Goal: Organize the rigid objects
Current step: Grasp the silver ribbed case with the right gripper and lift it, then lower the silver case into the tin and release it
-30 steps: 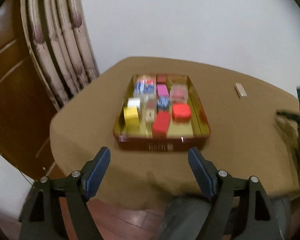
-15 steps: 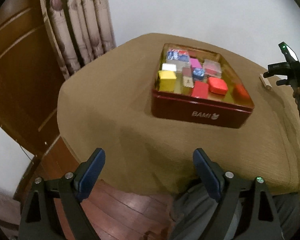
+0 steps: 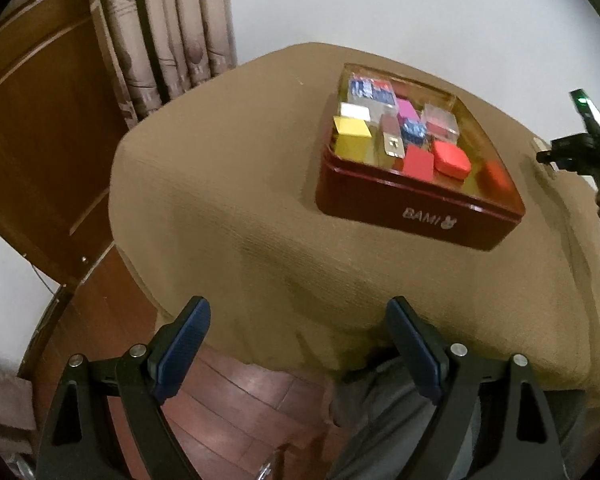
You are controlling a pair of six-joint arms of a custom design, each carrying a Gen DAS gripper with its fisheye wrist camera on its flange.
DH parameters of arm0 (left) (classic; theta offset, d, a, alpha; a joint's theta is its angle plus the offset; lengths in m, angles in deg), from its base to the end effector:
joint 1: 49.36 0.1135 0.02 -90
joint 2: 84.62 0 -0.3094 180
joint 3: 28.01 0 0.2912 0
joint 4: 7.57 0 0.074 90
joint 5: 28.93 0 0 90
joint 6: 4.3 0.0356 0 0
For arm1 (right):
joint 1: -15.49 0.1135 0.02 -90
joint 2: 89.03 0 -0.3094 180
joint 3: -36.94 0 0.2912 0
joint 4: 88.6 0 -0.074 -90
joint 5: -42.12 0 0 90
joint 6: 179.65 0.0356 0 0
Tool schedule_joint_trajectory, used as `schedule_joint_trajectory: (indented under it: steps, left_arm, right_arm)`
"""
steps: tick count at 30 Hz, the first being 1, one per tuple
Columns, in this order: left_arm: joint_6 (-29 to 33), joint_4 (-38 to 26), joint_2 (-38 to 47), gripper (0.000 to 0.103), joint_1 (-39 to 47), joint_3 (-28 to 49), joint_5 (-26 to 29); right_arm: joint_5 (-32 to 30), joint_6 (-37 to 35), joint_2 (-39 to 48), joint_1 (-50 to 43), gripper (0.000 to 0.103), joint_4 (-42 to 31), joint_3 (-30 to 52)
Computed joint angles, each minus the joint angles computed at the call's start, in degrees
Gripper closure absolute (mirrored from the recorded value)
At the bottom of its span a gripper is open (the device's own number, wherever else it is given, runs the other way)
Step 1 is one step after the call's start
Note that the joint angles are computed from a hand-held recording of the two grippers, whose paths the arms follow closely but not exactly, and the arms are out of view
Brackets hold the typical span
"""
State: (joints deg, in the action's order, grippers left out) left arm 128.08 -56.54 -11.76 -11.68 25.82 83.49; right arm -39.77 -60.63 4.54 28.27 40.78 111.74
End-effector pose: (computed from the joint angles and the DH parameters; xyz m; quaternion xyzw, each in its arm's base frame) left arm 0.2015 0.1385 0.2151 0.0765 0.9606 -0.0257 0.2661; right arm 0.3458 0.0733 0.2263 0.1511 0.9698 -0.0013 0.1915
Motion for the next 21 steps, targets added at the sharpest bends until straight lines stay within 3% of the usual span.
schedule_joint_trajectory:
  steps: [3, 7, 15, 21]
  left_arm:
    - [0.9, -3.0, 0.5, 0.016, 1.9, 2.2, 1.7]
    - [1.7, -2.4, -0.6, 0.016, 4.2, 2.7, 2.9]
    - [2.8, -3.7, 2.4, 0.016, 4.9, 4.0, 1.9]
    - [3.6, -5.4, 2.6, 0.016, 5.5, 4.6, 3.6]
  right_arm:
    - [-2.9, 1.6, -5.0, 4.8, 0.073, 0.0, 0.4]
    - [-6.8, 3.7, -6.5, 13.9, 0.073, 0.4, 4.5]
    - [-8.9, 6.6, 5.7, 29.6, 0.073, -1.1, 17.7]
    - [-8.5, 7.9, 9.6, 30.9, 0.073, -0.9, 17.3]
